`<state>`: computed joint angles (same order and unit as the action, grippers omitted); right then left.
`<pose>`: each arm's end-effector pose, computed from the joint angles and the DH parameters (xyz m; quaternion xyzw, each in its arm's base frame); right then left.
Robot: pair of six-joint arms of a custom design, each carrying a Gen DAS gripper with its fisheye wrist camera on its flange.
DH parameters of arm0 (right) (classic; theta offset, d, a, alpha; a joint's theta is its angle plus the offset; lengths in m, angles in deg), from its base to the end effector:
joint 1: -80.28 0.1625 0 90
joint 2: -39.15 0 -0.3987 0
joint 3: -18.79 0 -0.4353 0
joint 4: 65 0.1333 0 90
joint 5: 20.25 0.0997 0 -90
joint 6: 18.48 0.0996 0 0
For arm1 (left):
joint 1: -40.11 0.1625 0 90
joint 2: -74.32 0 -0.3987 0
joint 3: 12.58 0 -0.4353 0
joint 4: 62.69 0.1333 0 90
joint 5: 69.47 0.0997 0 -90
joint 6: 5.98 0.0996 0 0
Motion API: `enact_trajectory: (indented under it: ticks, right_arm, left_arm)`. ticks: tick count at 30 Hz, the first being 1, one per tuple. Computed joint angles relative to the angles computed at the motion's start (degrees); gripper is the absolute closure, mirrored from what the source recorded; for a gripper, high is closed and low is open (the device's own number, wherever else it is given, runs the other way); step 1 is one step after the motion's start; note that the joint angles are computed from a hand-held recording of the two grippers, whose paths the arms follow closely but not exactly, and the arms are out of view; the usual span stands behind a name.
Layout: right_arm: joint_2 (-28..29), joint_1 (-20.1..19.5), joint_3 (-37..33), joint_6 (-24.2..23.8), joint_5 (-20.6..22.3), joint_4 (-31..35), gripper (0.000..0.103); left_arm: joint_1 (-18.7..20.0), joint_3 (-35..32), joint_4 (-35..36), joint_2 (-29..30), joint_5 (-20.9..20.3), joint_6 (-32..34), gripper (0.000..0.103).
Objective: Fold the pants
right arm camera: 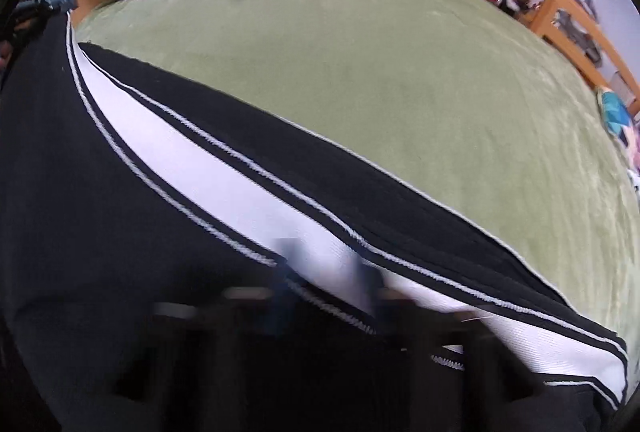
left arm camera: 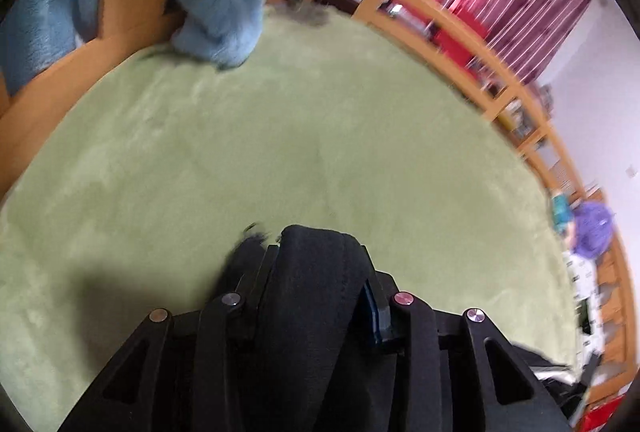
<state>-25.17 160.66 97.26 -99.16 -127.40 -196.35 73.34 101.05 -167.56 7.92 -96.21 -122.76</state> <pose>-0.0190 -0.7342 0.3763 0.5300 -0.8025 0.0612 0.2670 -0.3094 -0.4684 0.1171 -0.2824 0.7812 -0.4895 0.2652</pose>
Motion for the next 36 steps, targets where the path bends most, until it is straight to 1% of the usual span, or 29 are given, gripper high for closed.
enact_trajectory:
  ticks: [2, 4, 6, 7, 8, 9, 10, 12, 13, 15, 16, 17, 18, 20, 22, 23, 24, 25, 26, 27, 28, 29, 30, 31, 32, 33, 34, 35, 36]
  right_arm:
    - [-1.3, 0.0, 1.9, -1.9, 2.6, -4.1, 0.101]
    - [-1.6, 0.5, 0.8, 1.1, 5.7, -4.0, 0.101]
    - [-1.1, 0.9, -1.4, 4.0, 8.2, -3.0, 0.102]
    - [-0.4, 1.2, -2.2, 6.1, 9.4, -5.0, 0.103]
    - [0.4, 1.4, -2.5, 7.1, 9.3, -7.9, 0.103]
    - [2.1, 1.9, -3.9, 8.5, 8.3, -9.8, 0.103]
    - [3.5, 2.1, -5.4, 9.9, 7.0, -9.3, 0.103]
    - [5.9, 2.5, -8.1, 12.2, 2.3, -5.2, 0.103]
    - [5.9, 2.6, -7.4, 11.6, 0.7, -5.6, 0.103]
    - [3.7, 2.4, -4.3, 8.9, 0.3, -5.5, 0.103]
    - [1.7, 2.2, -2.0, 7.8, 0.7, -5.6, 0.1]
    - [0.2, 1.9, -0.5, 7.4, 1.1, -5.4, 0.087]
    - [-1.3, 1.6, 1.0, 7.3, 1.4, -5.4, 0.065]
    - [-5.0, 0.7, 4.2, 7.9, 3.0, -5.6, 0.05]
    - [-8.1, -0.2, 6.5, 9.3, 3.8, -5.4, 0.05]
    - [-9.4, -0.7, 7.5, 10.1, 4.1, -5.4, 0.05]
    - [-10.8, -1.3, 8.3, 11.3, 4.4, -5.0, 0.05]
    - [-11.1, -1.5, 8.3, 12.4, 4.3, -4.6, 0.05]
    - [-12.2, -2.0, 8.8, 14.0, 3.9, -3.8, 0.05]
    - [-12.8, -2.6, 8.8, 15.8, 3.6, -2.6, 0.05]
    - [-13.4, -3.1, 8.7, 18.1, 3.2, -0.9, 0.05]
    - [-13.7, -3.5, 8.8, 19.0, 2.8, -0.2, 0.05]
    - [-14.1, -3.7, 9.0, 19.3, 2.3, -0.3, 0.05]
    - [-15.4, -4.1, 10.9, 18.8, 1.5, -2.3, 0.05]
    - [-16.0, -4.2, 11.6, 18.3, 1.1, -3.4, 0.05]
    - [-16.9, -4.4, 12.3, 17.8, 1.0, -4.0, 0.05]
    - [-17.5, -4.6, 12.7, 17.3, 1.2, -4.5, 0.05]
    - [-18.2, -4.9, 13.0, 17.2, 1.6, -5.0, 0.05]
    - [-18.6, -5.2, 13.0, 17.5, 2.1, -5.1, 0.05]
  left_arm:
    - [0.0, 0.0, 2.2, -0.4, -2.1, -1.4, 0.057]
    - [-0.1, -0.5, 5.5, -0.5, -3.9, -3.4, 0.052]
    - [-0.2, -0.6, 6.1, -0.9, -5.5, -1.5, 0.051]
    - [-0.7, -0.7, 6.4, -0.8, -6.0, -1.7, 0.043]
    - [-1.5, -0.4, 6.6, -1.0, -5.9, -2.3, 0.035]
    - [-2.3, -0.1, 7.1, -1.1, -5.5, -3.1, 0.031]
    - [-2.6, 0.1, 7.5, -1.4, -5.3, -3.3, 0.028]
    - [-3.8, -0.7, 10.6, -1.0, -6.6, -4.7, 0.028]
    - [-4.4, -0.9, 12.1, -0.9, -7.5, -5.4, 0.028]
    - [-5.9, -0.5, 13.4, -1.3, -8.5, -7.1, 0.028]
    - [-6.8, 0.3, 13.4, -1.8, -9.0, -8.1, 0.028]
    - [-8.2, 1.7, 12.8, -2.6, -9.8, -9.5, 0.028]
    - [-9.3, 2.9, 12.0, -3.1, -10.1, -10.4, 0.028]
    - [-11.6, 4.4, 11.7, -3.5, -10.5, -12.0, 0.028]
    - [-13.9, 6.4, 9.7, -3.1, -9.8, -13.3, 0.028]
    - [-14.6, 7.9, 6.1, -2.9, -9.0, -12.0, 0.028]
    - [-14.6, 9.3, 1.7, -2.6, -8.4, -9.5, 0.028]
    - [-14.3, 9.8, -0.4, -1.8, -8.1, -8.5, 0.028]
    - [-13.8, 9.5, 0.0, -1.0, -7.8, -9.4, 0.029]
    - [-13.1, 8.4, 2.6, 0.2, -7.5, -11.7, 0.03]
    - [-11.7, 7.2, 4.3, 1.4, -8.1, -12.7, 0.045]
    - [-10.7, 6.9, 3.7, 1.6, -9.2, -11.5, 0.08]
    - [-10.0, 7.3, 0.7, 0.9, -10.1, -8.4, 0.09]
    - [-10.5, 8.6, -2.4, -0.2, -9.0, -7.5, 0.091]
    - [-12.8, 10.9, -4.2, -3.3, -5.4, -9.0, 0.092]
    - [-14.5, 12.2, -3.5, -5.4, -3.4, -11.0, 0.092]
    - [-16.5, 12.9, -2.3, -8.1, -1.9, -11.4, 0.092]
    - [-18.4, 12.5, 1.3, -10.8, -1.6, -11.9, 0.093]
    - [-19.4, 11.3, 6.3, -11.8, -1.8, -14.8, 0.093]
